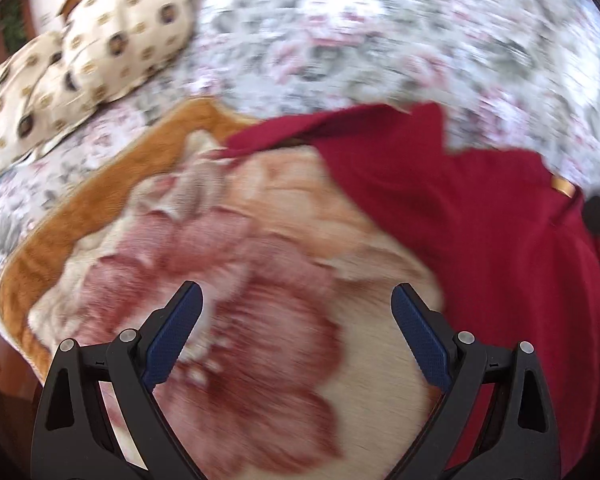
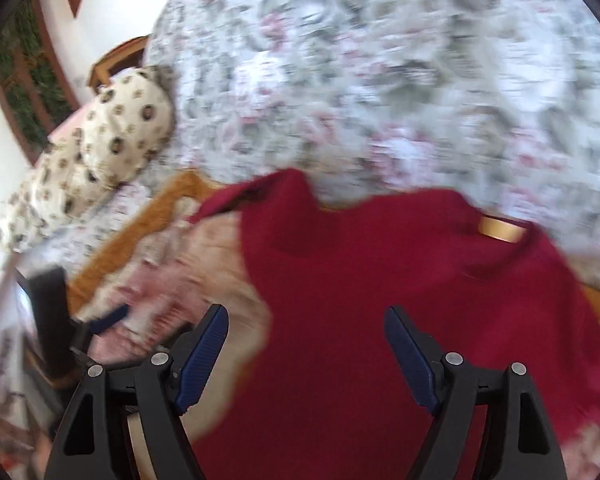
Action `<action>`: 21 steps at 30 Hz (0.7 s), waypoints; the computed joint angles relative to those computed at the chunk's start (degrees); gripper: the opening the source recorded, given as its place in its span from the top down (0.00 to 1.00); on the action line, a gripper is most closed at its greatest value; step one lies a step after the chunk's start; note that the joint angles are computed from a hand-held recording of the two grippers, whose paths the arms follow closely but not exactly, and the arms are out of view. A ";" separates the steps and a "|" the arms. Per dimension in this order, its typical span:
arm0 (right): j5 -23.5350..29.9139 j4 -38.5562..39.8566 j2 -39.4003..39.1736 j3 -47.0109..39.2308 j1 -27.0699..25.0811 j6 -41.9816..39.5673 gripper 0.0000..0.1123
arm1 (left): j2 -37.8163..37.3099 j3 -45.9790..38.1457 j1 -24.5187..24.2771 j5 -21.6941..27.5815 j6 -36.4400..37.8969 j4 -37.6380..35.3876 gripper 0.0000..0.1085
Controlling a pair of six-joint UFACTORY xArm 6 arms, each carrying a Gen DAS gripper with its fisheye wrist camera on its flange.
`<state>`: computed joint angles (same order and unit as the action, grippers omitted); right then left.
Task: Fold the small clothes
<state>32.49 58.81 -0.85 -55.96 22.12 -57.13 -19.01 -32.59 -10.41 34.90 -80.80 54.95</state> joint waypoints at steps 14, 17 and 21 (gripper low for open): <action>11.91 -15.73 46.54 -57.36 13.92 31.48 0.30 | 0.26 1.29 10.69 1.50 -9.31 10.30 0.12; 15.33 -16.05 56.05 -70.25 13.88 37.63 0.34 | 0.59 2.21 14.37 -4.16 -9.08 8.52 0.12; 21.37 -11.28 64.67 -82.86 13.17 39.19 0.83 | 1.64 1.31 13.27 -2.16 -9.15 8.90 0.12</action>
